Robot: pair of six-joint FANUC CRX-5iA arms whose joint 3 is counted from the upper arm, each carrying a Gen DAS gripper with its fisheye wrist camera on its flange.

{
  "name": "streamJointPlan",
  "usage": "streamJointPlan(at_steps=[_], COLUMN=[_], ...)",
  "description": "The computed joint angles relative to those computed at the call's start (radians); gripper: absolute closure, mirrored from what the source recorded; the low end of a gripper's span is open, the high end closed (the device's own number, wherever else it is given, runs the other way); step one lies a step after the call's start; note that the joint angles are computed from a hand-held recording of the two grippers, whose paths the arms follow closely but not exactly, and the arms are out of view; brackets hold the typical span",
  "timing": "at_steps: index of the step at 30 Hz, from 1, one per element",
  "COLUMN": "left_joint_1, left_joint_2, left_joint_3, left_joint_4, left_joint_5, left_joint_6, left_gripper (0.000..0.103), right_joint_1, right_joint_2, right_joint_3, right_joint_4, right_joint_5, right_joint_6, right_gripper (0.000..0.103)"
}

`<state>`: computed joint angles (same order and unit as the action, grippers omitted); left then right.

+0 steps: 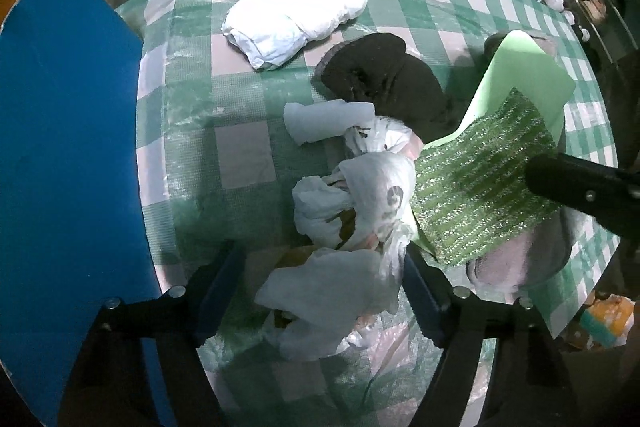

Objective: Organize soft objects
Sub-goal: 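Close left tool on the crumpled white socks while right tool closes on the green knit scrubber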

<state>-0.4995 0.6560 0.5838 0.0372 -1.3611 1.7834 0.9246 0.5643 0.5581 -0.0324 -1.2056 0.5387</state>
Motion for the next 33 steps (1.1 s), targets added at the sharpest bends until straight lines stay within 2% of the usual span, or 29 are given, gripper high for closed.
streamJointPlan(at_steps=[4,6,7,8,12,14,20,33], left_joint_1=[0.003,0.005,0.011,0.016,0.018,0.003,-0.022,-0.022], left_joint_2=[-0.002,-0.011,-0.013,-0.014,-0.031,-0.028,-0.048,-0.111], left_joint_3=[-0.013,-0.025,-0.034,-0.041,-0.058,-0.049,-0.031,-0.079], left_joint_4=[-0.001,0.005,0.016,0.026,0.041,0.036,0.015,0.023], left_joint_5=[0.018,0.027,0.035,0.039,0.043,0.043,0.032,0.045], left_joint_6=[-0.017,-0.029,-0.041,-0.050,-0.058,-0.048,-0.025,-0.031], left_gripper=[0.031,0.040,0.047,0.054,0.066,0.072,0.077,0.081], right_joint_1=[-0.002,-0.002,-0.002,-0.002,0.001,0.003,0.011,0.047], right_joint_2=[0.024,0.033,0.035,0.037,0.029,0.026,0.005,-0.065], right_joint_3=[0.036,0.049,0.053,0.056,0.052,0.052,0.037,-0.046], right_joint_4=[-0.022,-0.024,-0.025,-0.025,-0.021,-0.020,-0.024,-0.016], right_joint_5=[-0.024,-0.034,-0.037,-0.038,-0.035,-0.032,-0.013,0.005], right_joint_6=[0.019,0.022,0.020,0.022,0.021,0.021,0.023,0.011], right_gripper=[0.053,0.066,0.070,0.079,0.089,0.089,0.091,0.091])
